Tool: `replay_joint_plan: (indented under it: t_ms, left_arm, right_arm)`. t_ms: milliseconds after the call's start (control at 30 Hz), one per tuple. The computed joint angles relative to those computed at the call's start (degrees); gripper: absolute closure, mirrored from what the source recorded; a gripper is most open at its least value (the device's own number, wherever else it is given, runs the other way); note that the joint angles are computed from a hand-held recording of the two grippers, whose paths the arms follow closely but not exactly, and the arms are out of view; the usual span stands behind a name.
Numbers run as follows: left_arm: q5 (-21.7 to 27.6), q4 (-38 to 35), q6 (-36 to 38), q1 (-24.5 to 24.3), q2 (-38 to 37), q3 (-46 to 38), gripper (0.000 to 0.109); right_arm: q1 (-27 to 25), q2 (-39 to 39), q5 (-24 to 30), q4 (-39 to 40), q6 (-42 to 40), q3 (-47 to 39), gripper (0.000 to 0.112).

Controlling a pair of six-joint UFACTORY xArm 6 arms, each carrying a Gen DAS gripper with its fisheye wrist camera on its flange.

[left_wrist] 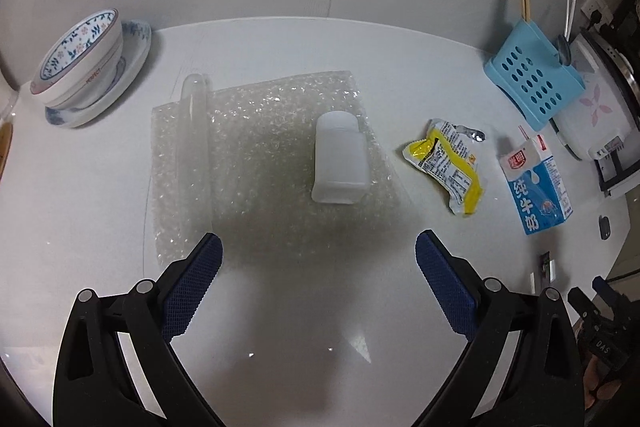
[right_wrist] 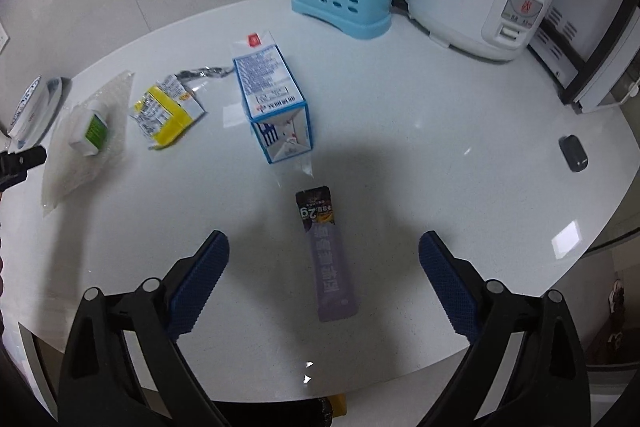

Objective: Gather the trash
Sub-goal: 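Grasp the white plastic bottle with the left tool while the right tool grasps the purple stick packet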

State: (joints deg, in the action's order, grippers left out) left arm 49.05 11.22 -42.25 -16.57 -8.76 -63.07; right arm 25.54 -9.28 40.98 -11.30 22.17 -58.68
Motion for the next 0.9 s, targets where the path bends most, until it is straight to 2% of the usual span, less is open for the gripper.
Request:
replay_joint_plan:
  t_ms: [300,467,533,733,800,900]
  left_arm:
    - [-0.7,-4.9,5.9,2.9,11.5,-8.3,0.013]
    - [1.1,-5.7,7.6,3.1,15.7,-12.5,0.016]
    - [1.2,-6.1,7.8,3.1,16.6,-13.2,0.018]
    - [1.7,-7.5,9.6,2.9,18.7,-15.2,0.033]
    - [2.0,-7.2,9.5,2.8,19.0,-15.5,0.039]
    - [2.4,-6.3,9.6,2.6,19.6,-16.2,0.051]
  right_arm:
    - [-2.0,4.0,1.9,4.7,-2.0,-2.0,0.034]
    - [-2.6,7.3,4.3,7.7,-3.4,-4.8,0.049]
    - [-2.4,8.5,5.4,8.0,-3.5,-6.0,0.05]
    - [-2.0,10.3,6.9,8.4,-3.6,-7.4,0.061]
    - [-2.0,10.5,7.1,8.6,-3.5,-7.8,0.068]
    - [-1.4,10.9,8.0,7.0,-2.2,-8.6,0.086]
